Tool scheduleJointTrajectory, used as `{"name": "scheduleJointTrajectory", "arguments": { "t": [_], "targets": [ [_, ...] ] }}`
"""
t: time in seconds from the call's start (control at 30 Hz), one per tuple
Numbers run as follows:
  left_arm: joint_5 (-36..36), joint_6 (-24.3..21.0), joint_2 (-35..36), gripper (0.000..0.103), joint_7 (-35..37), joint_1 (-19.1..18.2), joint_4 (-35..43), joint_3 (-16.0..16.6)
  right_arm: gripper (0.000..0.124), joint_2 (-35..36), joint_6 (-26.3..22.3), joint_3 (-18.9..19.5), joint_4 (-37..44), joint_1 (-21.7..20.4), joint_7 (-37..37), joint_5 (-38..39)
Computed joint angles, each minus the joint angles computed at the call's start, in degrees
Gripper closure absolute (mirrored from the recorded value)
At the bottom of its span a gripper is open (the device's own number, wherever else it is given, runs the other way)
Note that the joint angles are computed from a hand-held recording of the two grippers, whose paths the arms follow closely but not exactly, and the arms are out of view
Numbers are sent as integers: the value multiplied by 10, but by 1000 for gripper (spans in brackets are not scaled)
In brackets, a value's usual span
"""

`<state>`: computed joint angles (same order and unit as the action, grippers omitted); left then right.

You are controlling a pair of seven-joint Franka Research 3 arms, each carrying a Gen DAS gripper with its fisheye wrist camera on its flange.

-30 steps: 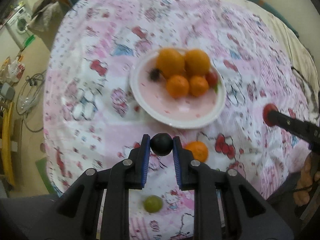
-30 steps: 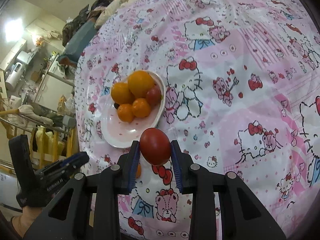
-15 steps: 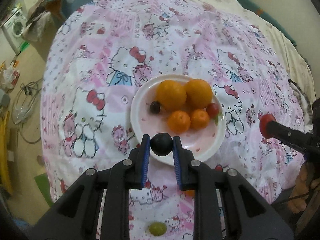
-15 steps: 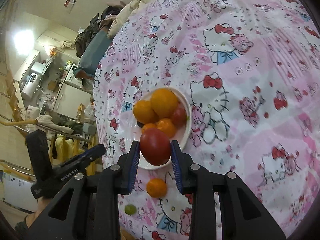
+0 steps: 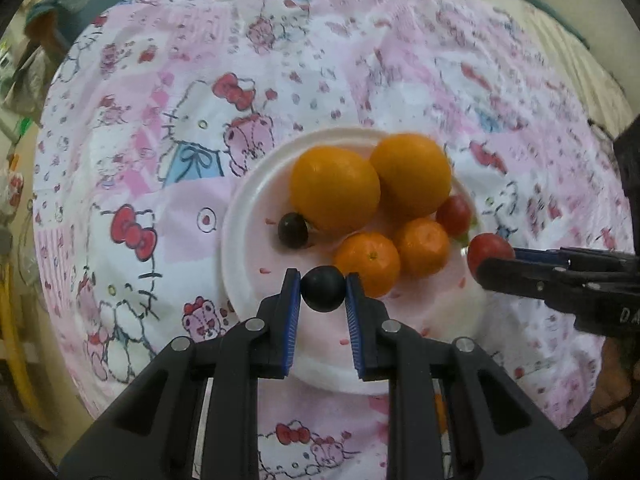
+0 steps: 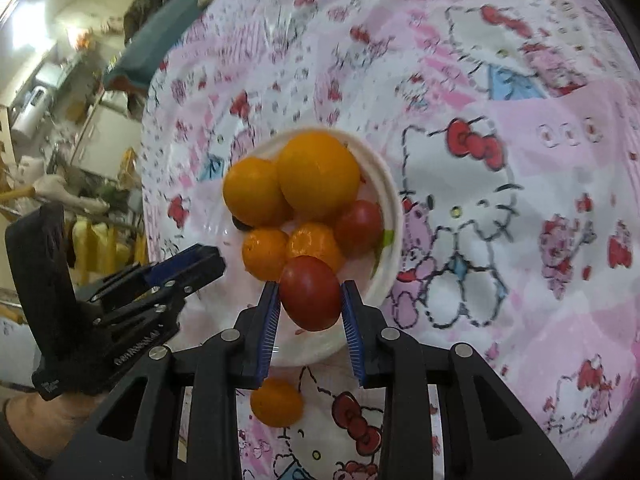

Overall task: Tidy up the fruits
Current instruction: 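Carry the tomato and grape onto the white plate and open both tools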

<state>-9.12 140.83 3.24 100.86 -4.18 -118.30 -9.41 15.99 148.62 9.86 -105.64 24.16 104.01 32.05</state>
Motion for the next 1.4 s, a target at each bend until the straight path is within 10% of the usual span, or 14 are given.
{"name": "scheduleJointTrajectory", "arguments": {
  "t": [0.8, 1.07, 1.4],
  "targets": [
    [1, -13, 10, 83, -21, 8, 5, 0, 88, -1, 5, 5, -15, -4, -12, 33],
    [0, -14, 10, 83, -24, 8, 7, 0, 69, -17, 27, 5, -28, -4, -27, 41],
    [24, 18, -5, 31, -47, 6, -10, 4, 58, -32, 53, -1, -42, -6, -15, 42]
  ]
}}
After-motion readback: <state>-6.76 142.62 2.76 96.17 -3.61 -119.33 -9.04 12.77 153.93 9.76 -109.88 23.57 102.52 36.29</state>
